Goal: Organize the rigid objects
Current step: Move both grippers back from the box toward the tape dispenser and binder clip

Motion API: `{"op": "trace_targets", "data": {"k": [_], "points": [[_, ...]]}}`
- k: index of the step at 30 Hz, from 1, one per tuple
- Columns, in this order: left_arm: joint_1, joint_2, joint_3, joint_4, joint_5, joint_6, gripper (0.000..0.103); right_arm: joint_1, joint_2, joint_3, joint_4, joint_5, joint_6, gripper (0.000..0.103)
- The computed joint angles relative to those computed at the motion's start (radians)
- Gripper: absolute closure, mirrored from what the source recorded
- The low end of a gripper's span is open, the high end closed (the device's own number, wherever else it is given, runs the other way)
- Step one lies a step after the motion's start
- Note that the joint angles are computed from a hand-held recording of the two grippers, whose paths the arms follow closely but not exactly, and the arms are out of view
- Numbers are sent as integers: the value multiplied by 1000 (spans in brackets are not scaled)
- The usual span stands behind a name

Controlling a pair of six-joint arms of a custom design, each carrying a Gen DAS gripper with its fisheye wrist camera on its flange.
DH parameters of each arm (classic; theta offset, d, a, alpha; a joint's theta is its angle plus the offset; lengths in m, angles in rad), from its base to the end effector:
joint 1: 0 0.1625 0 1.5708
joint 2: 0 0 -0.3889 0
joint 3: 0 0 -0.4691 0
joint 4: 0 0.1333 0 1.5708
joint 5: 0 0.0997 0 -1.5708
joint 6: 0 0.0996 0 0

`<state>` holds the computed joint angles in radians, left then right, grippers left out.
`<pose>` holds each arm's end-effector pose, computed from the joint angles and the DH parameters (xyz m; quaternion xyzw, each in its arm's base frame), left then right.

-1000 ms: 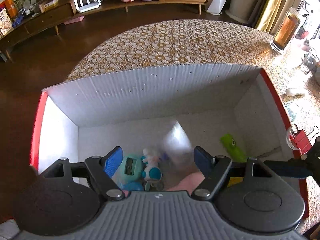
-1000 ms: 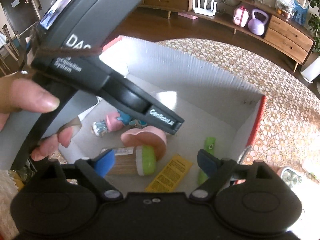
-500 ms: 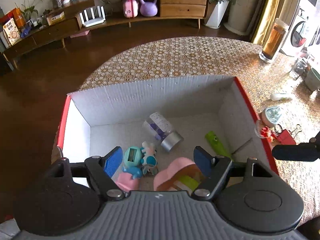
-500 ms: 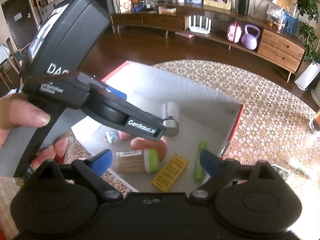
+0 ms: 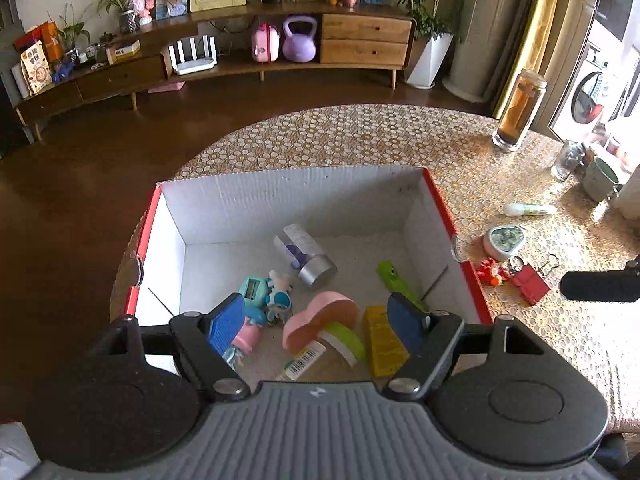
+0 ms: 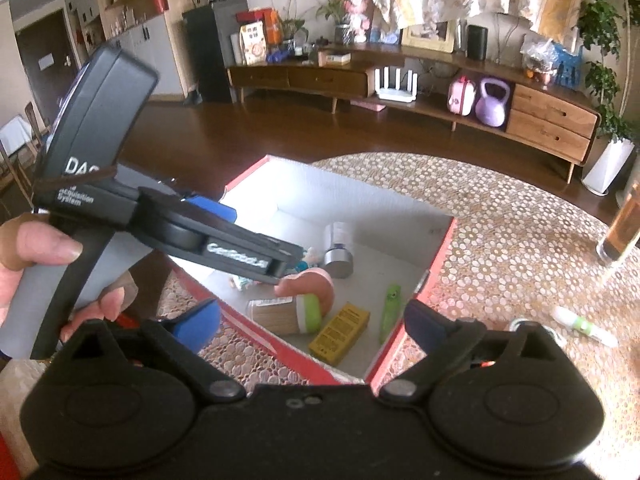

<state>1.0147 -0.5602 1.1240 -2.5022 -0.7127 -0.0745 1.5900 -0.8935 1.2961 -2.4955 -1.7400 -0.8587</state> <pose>-0.2675 -0.8256 0.0935 0.1394 0.8864 -0.2848 0.3373 0.1321 -0.8083 0.2464 0.3894 -0.8807 0.2016 0.1794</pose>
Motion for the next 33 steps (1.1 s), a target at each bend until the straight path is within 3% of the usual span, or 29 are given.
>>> {"op": "trace_targets", "data": {"k": [4, 6, 16, 20, 26, 33], "points": [[-20, -24, 59, -62, 12, 18, 25, -22, -61, 55, -16, 45, 11, 1], [-30, -36, 87, -94, 6, 23, 17, -33, -87, 80, -28, 66, 10, 0], [-74, -47, 177, -245, -28, 57, 17, -99, -213, 207, -97, 164, -27, 0], [-86, -32, 187, -283, -29, 60, 7, -125, -247, 252, -143, 174, -61, 0], [-98, 25, 160, -353, -43, 79, 6, -168, -281, 309, -205, 178, -107, 0], [-106, 125, 63, -349, -67, 77, 6, -214, -278, 324, -271, 167, -116, 0]]}}
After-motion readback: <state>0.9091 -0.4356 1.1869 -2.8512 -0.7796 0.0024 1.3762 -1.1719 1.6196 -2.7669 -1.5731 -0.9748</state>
